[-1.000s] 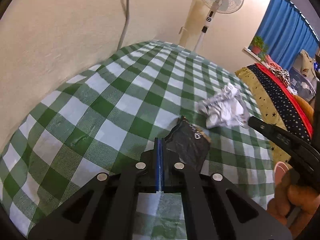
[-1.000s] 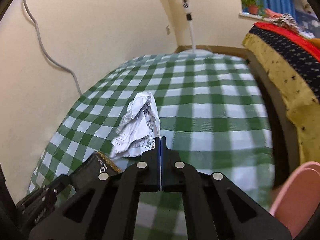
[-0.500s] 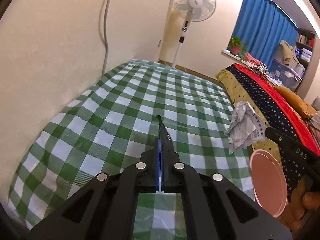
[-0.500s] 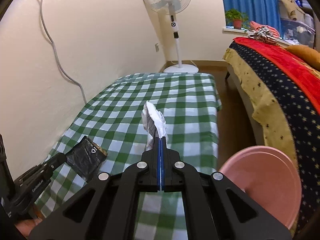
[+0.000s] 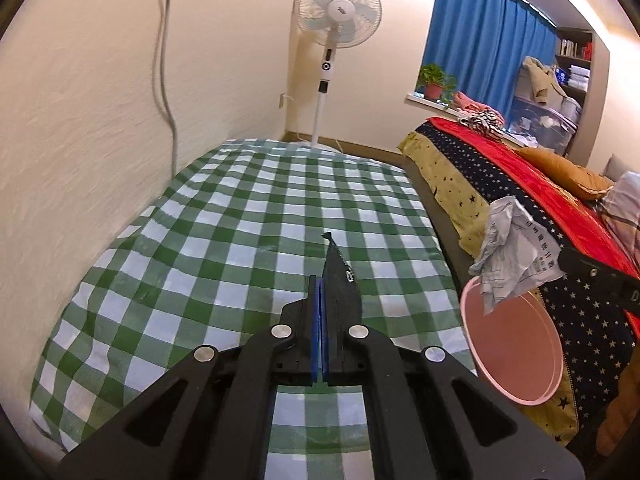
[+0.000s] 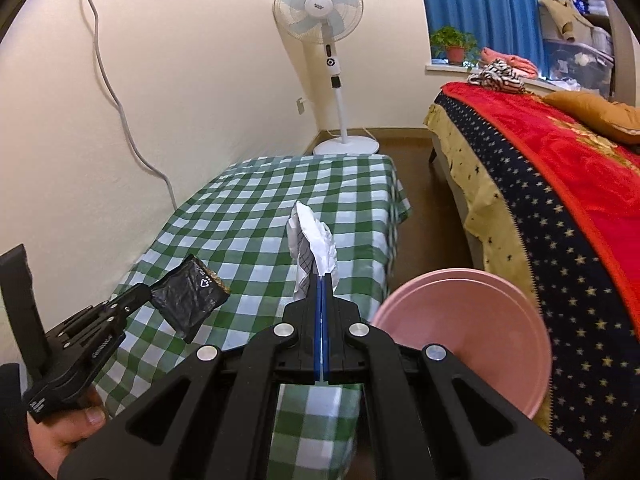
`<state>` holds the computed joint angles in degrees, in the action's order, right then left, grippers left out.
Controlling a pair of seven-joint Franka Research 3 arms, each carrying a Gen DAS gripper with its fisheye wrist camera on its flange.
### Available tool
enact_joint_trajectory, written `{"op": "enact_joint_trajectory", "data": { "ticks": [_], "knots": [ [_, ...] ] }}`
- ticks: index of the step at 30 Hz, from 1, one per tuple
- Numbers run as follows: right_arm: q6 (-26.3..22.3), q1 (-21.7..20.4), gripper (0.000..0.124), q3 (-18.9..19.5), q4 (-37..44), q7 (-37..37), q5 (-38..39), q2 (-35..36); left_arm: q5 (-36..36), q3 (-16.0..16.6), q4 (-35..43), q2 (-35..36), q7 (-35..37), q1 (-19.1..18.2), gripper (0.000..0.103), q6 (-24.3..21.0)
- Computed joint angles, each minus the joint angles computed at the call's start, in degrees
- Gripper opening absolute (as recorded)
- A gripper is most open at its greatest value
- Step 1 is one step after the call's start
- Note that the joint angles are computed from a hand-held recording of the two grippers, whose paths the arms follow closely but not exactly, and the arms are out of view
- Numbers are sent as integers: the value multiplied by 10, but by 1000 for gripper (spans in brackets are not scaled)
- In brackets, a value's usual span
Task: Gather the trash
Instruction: 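Lift the white paper and black pouch and carry them over the pink bin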
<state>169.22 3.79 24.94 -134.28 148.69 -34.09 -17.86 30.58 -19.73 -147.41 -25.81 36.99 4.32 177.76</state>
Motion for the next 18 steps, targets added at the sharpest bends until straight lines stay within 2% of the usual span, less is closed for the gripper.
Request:
{"op": "enact_joint_trajectory", "data": {
  "ticks": [5,11,18],
  "knots": [
    [13,-3,0,-5,-39,-9,24,-48,1,-5,1,0,-1,-6,0,2],
    [39,-63,0,40,-83,8,57,-87,8,-18,6,6,-5,-4,0,5],
    [39,-129,0,92,-111,0,87,-123,20,-32,18,18,-15,3,0,13]
  ]
}}
